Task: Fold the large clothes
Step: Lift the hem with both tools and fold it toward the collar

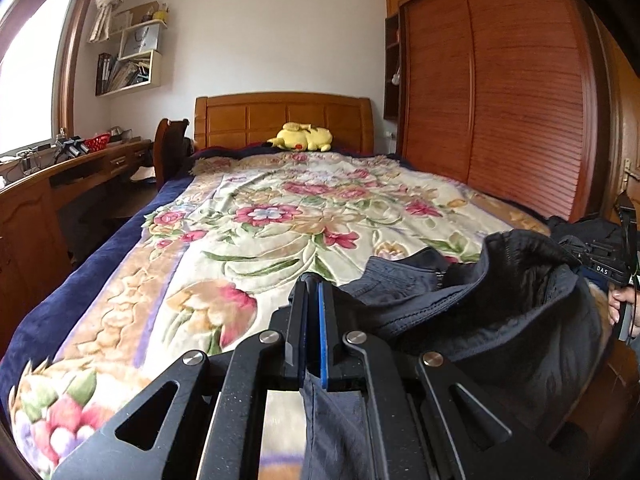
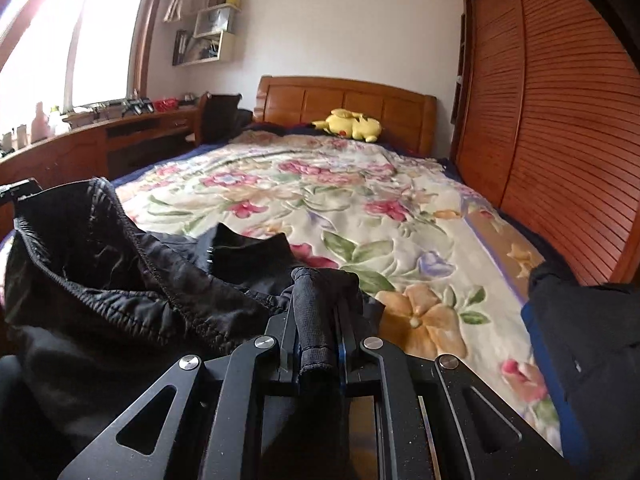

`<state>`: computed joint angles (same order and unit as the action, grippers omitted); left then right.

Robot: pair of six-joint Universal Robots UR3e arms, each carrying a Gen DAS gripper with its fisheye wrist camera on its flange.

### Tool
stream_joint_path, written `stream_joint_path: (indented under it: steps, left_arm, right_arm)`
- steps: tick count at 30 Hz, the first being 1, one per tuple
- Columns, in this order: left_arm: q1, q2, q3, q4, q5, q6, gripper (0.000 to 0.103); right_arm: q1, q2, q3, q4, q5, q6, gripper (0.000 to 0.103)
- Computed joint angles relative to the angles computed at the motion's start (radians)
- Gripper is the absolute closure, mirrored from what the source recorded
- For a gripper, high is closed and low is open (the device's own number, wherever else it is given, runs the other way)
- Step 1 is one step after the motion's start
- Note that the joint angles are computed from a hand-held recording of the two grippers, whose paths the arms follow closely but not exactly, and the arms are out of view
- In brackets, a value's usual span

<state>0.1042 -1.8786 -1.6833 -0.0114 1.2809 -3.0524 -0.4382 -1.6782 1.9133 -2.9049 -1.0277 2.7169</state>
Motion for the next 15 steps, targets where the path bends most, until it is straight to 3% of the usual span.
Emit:
stream_joint_path:
  steps: [5,8,15]
  left_arm:
    - [-0.029,-0.177,0.256,-0.105,0.046,0.001,0.098]
    - [-0.064,-0.299,0.445,-0.207,0.130,0.031,0.098]
    - [-0.066,-0.544,0.890,-0.465,0.125,0.018,0.098]
  right_arm:
    - [0.107,0.226,-0.259,0.016,-0.130,0.033,0.091]
    - [0.169,0.349,-0.425,0.074,-0.215,0.034,0.090]
    - [0.252,0.586,-0.810,0.251,-0.334,0.034,0.090]
